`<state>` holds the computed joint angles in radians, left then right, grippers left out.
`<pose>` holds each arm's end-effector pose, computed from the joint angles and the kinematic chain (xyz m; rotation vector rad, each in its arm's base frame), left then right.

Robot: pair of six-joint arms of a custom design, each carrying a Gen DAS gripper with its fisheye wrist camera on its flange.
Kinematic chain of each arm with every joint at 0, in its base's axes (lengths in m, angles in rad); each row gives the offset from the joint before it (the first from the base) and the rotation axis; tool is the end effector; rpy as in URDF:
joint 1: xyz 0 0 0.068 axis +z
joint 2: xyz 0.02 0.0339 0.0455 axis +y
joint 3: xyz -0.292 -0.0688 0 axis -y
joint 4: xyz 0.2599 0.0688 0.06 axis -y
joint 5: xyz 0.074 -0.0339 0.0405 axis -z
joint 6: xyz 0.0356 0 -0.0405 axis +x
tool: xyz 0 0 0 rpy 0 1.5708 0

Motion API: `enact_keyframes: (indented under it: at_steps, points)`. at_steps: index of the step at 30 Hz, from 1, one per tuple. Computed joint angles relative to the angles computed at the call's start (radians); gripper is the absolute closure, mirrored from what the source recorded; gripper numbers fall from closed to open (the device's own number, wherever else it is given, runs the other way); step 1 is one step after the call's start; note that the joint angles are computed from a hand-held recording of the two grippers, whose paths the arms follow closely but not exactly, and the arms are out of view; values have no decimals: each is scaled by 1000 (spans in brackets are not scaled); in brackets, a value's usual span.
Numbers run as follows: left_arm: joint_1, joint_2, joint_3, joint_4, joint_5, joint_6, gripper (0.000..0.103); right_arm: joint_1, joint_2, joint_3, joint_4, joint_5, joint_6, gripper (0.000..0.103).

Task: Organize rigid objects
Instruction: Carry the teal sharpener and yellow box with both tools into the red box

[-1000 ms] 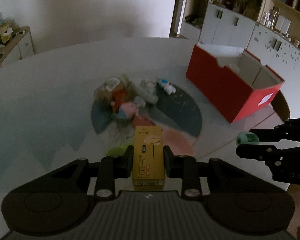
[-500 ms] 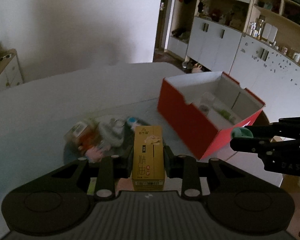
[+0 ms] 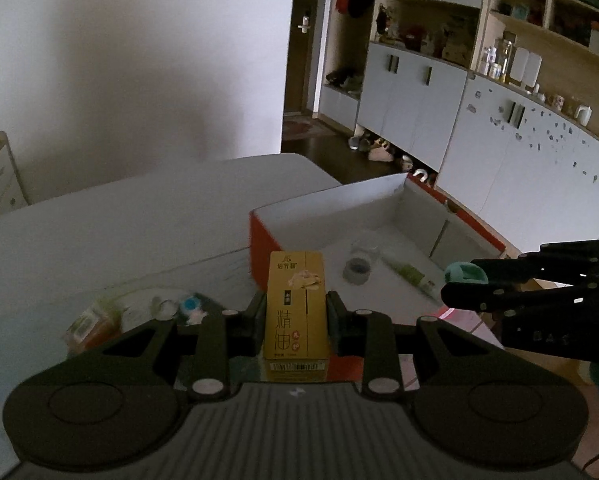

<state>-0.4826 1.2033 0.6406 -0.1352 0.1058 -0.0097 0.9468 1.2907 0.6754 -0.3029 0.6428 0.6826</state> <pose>0.2204 -0.1197 0.2278 0.5919 2.2148 -0.3782 0.1624 0.1891 0.2117 -0.0450 2.2599 0.0399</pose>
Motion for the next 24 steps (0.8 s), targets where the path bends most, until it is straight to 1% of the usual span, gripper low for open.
enact_keyframes:
  at_steps: [6, 11, 15, 19, 24]
  points:
    - [-139, 137, 81, 46, -123, -78, 73, -147, -88, -88, 69, -106, -130, 67]
    - [-200, 266, 170, 48, -169, -126, 73, -288, -129, -140, 120, -210, -246, 67]
    - [-235, 376, 254, 43, -209, -144, 73, -406, -112, -159, 163, -302, -321, 67]
    - [-253, 477, 347, 14, -235, -155, 73, -506, -58, -163, 204, -390, -387, 67]
    - [-263, 598, 458, -34, -280, -156, 73, -574, 29, -135, 233, -472, -471, 67]
